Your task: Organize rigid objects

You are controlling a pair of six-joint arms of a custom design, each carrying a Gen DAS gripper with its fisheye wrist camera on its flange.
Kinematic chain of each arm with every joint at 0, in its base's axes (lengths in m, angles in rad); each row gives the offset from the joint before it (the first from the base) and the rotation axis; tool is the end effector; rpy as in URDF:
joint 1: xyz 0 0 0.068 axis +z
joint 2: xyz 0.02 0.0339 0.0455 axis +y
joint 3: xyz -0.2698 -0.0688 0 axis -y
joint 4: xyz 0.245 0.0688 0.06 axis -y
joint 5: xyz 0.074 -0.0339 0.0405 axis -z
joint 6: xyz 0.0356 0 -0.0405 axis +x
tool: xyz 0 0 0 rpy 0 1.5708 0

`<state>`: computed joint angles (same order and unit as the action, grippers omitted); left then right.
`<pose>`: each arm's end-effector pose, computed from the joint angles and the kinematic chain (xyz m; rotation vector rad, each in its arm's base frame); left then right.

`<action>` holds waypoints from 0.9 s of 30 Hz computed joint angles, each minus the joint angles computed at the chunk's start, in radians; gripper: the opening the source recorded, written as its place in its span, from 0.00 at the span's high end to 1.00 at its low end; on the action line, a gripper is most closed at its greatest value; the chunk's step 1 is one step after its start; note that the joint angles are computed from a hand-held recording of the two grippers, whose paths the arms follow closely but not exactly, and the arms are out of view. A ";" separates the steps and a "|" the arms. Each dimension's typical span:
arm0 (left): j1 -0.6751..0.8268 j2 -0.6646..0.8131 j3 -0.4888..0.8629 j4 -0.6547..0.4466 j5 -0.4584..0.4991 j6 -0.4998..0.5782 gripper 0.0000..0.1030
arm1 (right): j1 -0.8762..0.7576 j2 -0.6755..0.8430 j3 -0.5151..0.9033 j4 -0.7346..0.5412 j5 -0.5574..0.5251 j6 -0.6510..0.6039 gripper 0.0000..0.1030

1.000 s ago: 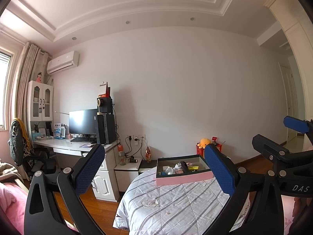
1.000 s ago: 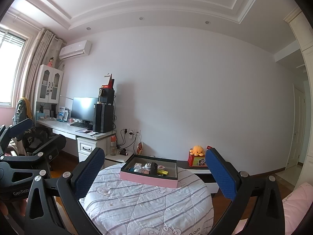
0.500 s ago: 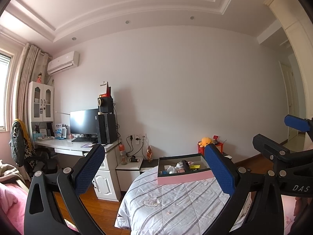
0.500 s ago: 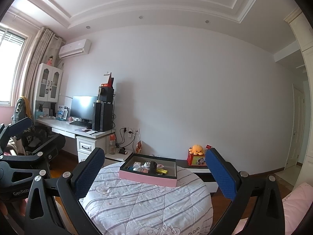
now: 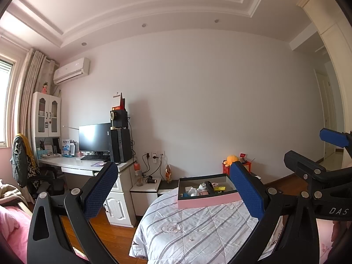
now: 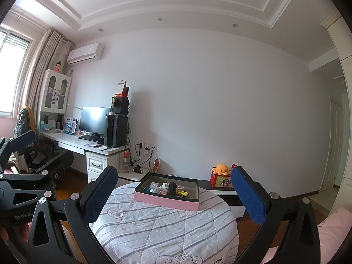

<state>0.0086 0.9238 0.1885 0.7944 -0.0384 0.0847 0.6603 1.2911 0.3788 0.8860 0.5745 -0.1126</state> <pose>0.1887 0.0030 0.2154 0.0267 1.5124 0.1038 0.2067 0.1361 0.2130 -0.1690 1.5840 -0.0321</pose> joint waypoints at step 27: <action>0.009 0.013 -0.012 0.028 -0.003 -0.006 0.00 | 0.008 0.001 0.010 -0.016 0.008 -0.012 0.00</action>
